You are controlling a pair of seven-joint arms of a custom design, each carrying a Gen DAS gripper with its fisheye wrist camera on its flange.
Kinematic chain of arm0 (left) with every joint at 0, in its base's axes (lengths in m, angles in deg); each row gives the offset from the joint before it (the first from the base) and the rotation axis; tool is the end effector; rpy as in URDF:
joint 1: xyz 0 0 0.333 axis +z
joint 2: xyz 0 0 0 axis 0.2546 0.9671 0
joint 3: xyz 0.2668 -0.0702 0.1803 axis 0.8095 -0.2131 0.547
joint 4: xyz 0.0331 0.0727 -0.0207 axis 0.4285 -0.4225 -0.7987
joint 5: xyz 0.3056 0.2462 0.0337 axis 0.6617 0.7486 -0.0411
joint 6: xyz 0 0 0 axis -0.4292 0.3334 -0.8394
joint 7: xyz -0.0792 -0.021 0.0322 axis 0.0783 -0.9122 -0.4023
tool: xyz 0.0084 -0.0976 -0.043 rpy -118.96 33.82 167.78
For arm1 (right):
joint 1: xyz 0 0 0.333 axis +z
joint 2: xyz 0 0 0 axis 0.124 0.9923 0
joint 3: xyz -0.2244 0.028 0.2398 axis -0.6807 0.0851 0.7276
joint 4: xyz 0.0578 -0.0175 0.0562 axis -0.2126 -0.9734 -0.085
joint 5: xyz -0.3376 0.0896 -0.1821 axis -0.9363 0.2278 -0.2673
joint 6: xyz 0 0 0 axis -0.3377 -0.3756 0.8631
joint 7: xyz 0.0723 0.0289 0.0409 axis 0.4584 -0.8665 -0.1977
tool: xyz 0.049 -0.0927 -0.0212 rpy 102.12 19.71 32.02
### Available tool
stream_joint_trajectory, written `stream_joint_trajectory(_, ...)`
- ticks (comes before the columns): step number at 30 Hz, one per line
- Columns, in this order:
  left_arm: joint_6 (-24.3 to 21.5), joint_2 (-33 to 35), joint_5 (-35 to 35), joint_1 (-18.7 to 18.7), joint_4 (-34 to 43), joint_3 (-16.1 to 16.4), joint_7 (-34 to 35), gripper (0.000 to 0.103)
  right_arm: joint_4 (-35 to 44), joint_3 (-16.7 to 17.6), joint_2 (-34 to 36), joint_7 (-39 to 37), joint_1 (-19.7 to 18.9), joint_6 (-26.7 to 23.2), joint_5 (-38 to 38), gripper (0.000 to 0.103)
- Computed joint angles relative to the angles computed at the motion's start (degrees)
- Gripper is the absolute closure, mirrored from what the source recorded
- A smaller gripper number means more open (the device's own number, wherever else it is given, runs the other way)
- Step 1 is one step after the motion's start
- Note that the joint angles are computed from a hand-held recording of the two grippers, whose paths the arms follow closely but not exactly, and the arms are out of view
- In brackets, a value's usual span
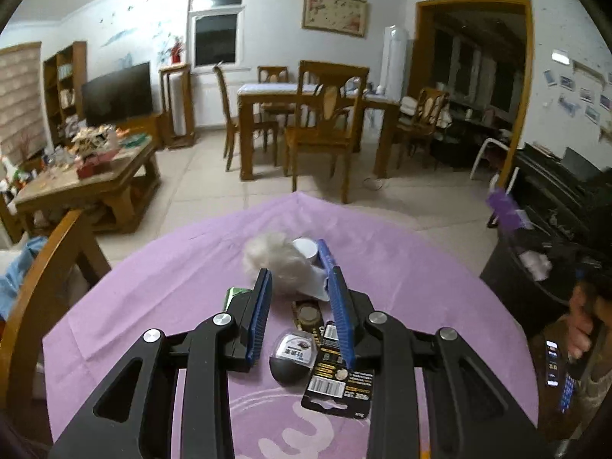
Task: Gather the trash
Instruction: 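Carry the tin and purple tube to the black bin and release both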
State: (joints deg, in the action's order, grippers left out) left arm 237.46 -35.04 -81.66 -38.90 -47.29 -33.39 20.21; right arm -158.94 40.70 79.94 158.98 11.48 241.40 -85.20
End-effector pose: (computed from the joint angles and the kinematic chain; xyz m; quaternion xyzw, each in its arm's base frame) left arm 0.6217 -0.1846 0.4196 -0.6220 0.6431 -0.3354 0.2950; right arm 0.6176 0.3930 0.4162 -0.7009 0.5041 -0.0724 0.4993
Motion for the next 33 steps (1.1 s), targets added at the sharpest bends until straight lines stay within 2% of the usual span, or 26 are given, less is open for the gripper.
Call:
stream_joint_trajectory(2, -6.07, 1.91, -1.84, 3.24, 2.97, -2.17, -0.01, 0.069, -3.94, 2.37, -1.73, 0.03, -3.64, 1.56, -0.52, 0.077)
stream_joint_trajectory(4, -10.43, 5.47, 1.68, 1.71, 5.31, 1.66, -5.07, 0.047, -6.43, 4.95, -2.38, 0.33, -6.92, 2.09, -1.92, 0.077)
stream_joint_trajectory(5, -12.56, 7.25, 2.77, 1.41, 6.62, 3.01, -6.67, 0.029, -7.85, 6.15, -2.89, 0.69, -8.49, 2.41, -2.63, 0.077)
stream_joint_trajectory(6, -13.11, 8.27, 4.68, 2.92, 7.46, 2.37, -8.59, 0.024, -8.42, 6.51, -2.98, 1.14, -9.07, 2.54, -3.25, 0.077)
stream_joint_trajectory(7, -12.92, 8.46, 2.86, 5.78, 8.14, -0.29, -6.53, 0.024, -8.43, 7.44, -2.48, 1.33, -10.03, 2.14, -4.06, 0.077)
stream_joint_trajectory(8, -13.15, 8.34, 1.06, 10.37, 9.24, -4.94, -4.18, 0.024, -8.85, 8.25, -2.27, 1.47, -10.95, 2.01, -4.62, 0.077)
stream_joint_trajectory(10, -14.14, 8.56, 1.02, 16.82, 11.33, -11.26, -2.27, 0.027, -8.46, 7.54, -1.72, 2.07, -9.97, 1.83, -4.88, 0.077)
stream_joint_trajectory(11, -14.89, 8.82, 1.39, 18.37, 12.25, -12.71, -1.87, 0.043, -8.03, 7.14, -1.37, 2.31, -9.34, 1.59, -4.88, 0.077)
stream_joint_trajectory(12, -15.78, 9.44, 2.13, 19.62, 13.28, -13.67, -1.52, 0.051, -7.53, 6.72, -0.98, 2.54, -8.6, 1.31, -4.74, 0.077)
stream_joint_trajectory(13, -16.2, 9.71, 3.49, 19.53, 13.78, -13.15, -2.16, 0.055, -7.67, 6.94, -0.88, 2.52, -8.83, 1.17, -4.75, 0.077)
stream_joint_trajectory(14, -16.69, 9.69, 4.46, 19.9, 14.23, -13.3, -2.48, 0.064, -6.49, 5.81, -0.61, 2.74, -7.11, 0.62, -4.36, 0.077)
stream_joint_trajectory(15, -16.48, 9.29, 4.43, 21.46, 14.36, -14.95, -2.07, 0.072, -5.52, 4.98, -0.27, 2.69, -5.88, 0.2, -3.98, 0.077)
stream_joint_trajectory(16, -15.13, 8.57, 4.0, 23.03, 13.64, -16.75, -1.95, 0.072, -5.62, 4.04, -0.68, 2.87, -4.75, 0.49, -3.41, 0.077)
stream_joint_trajectory(18, -11.07, 6.22, 4.7, 23.81, 10.46, -18.5, -2.51, 0.072, -5.12, 2.97, -0.66, 2.87, -3.49, 0.92, -2.91, 0.077)
stream_joint_trajectory(21, -6.32, 2.95, 7.93, 26.42, 7.77, -23.1, -3.59, 0.072, -5.53, 2.05, -1.41, 3.88, -3.0, 2.93, -2.63, 0.077)
stream_joint_trajectory(23, -3.1, 1.49, 5.7, 31.97, 7.43, -31.26, 0.75, 0.072, -5.7, 1.83, -1.57, 5.26, -3.25, 4.42, -3.35, 0.077)
stream_joint_trajectory(24, -1.03, 0.27, 3.6, 32.99, 6.45, -34.07, 3.77, 0.072, -6.24, 1.37, -2.05, 6.23, -3.24, 5.49, -3.76, 0.077)
stream_joint_trajectory(26, 0.48, -0.46, 5.56, 32.98, 6.74, -35.88, 3.76, 0.072, -7.85, -0.41, -3.68, 8.26, -2.81, 7.9, -4.23, 0.077)
stream_joint_trajectory(29, 1.2, 0.0, 4.71, 36.84, 9.49, -44.1, 8.33, 0.072, -10.88, -2.8, -6.33, 11.18, -2.77, 11.51, -4.8, 0.077)
stream_joint_trajectory(32, 0.92, 1.52, 3.67, 38.13, 12.21, -48.69, 11.66, 0.072, -14.8, -6.12, -9.69, 13.67, -2.17, 15.17, -4.77, 0.077)
stream_joint_trajectory(33, 0.67, 2.47, 3.52, 37.32, 13.69, -49.11, 12.54, 0.072, -16.09, -7.58, -10.83, 14.26, -1.58, 16.34, -4.41, 0.077)
